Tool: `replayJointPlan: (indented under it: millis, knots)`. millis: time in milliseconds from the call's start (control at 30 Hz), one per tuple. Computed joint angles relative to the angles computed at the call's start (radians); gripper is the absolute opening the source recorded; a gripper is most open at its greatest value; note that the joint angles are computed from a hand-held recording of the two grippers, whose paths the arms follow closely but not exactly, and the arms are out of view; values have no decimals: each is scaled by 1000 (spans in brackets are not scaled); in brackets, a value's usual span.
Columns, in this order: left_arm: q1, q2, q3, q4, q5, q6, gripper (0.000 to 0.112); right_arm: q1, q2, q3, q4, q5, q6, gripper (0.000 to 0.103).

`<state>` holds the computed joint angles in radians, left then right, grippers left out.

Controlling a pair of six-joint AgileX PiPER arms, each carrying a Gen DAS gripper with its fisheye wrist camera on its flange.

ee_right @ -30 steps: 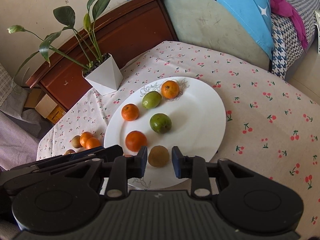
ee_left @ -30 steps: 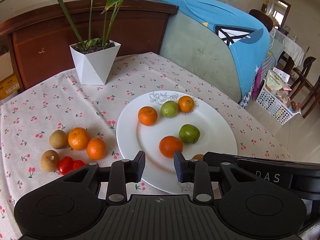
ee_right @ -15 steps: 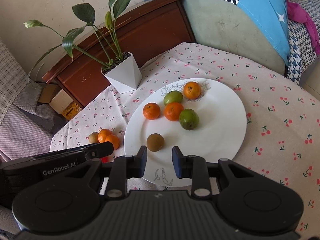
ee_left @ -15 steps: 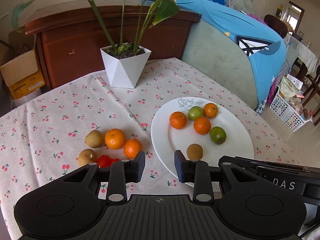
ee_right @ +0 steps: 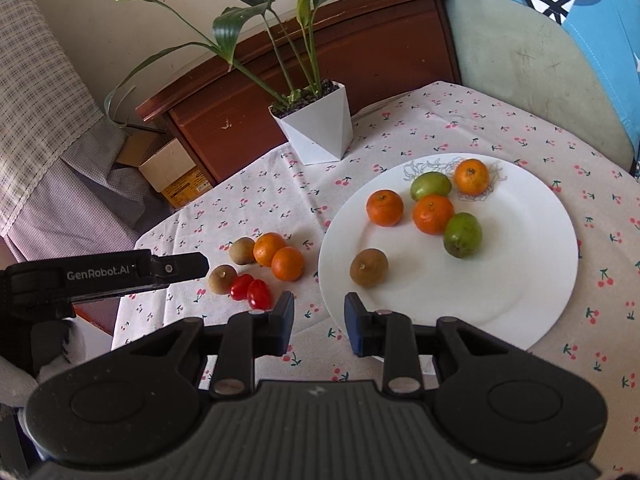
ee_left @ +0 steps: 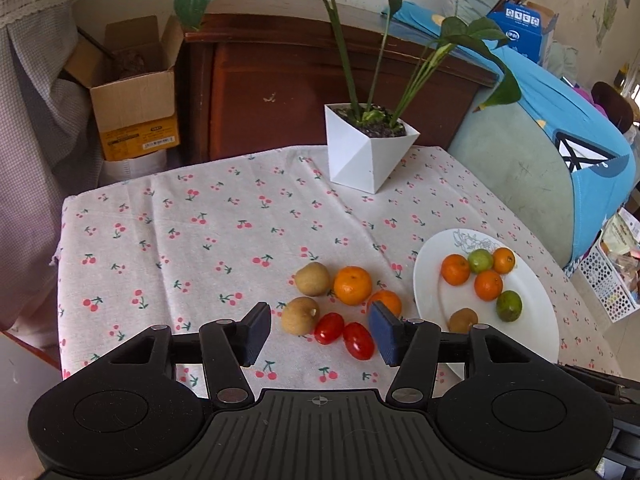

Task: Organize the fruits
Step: 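Open both grippers to release the mandarin and kiwi on the plate, then grasp a brown kiwi with the left gripper while the right gripper grasps a red cherry tomato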

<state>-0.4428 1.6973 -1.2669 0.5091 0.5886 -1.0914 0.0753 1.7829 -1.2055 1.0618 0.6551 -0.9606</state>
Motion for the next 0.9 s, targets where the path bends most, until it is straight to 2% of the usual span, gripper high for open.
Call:
replayJointPlan:
  millis: [300, 500, 733, 900]
  knots:
    - [30, -16, 35, 25, 0, -26, 51, 86, 56, -40, -15, -4, -5, 29]
    - [38, -12, 51, 47, -8, -10, 49, 140, 94, -62, -27, -41, -27, 29]
    - [68, 0, 75, -36, -73, 61, 42, 178, 116, -65, -14, -96, -76, 29]
    - [69, 12, 84, -35, -117, 62, 40, 193, 130, -68, 1, -132, -103, 29]
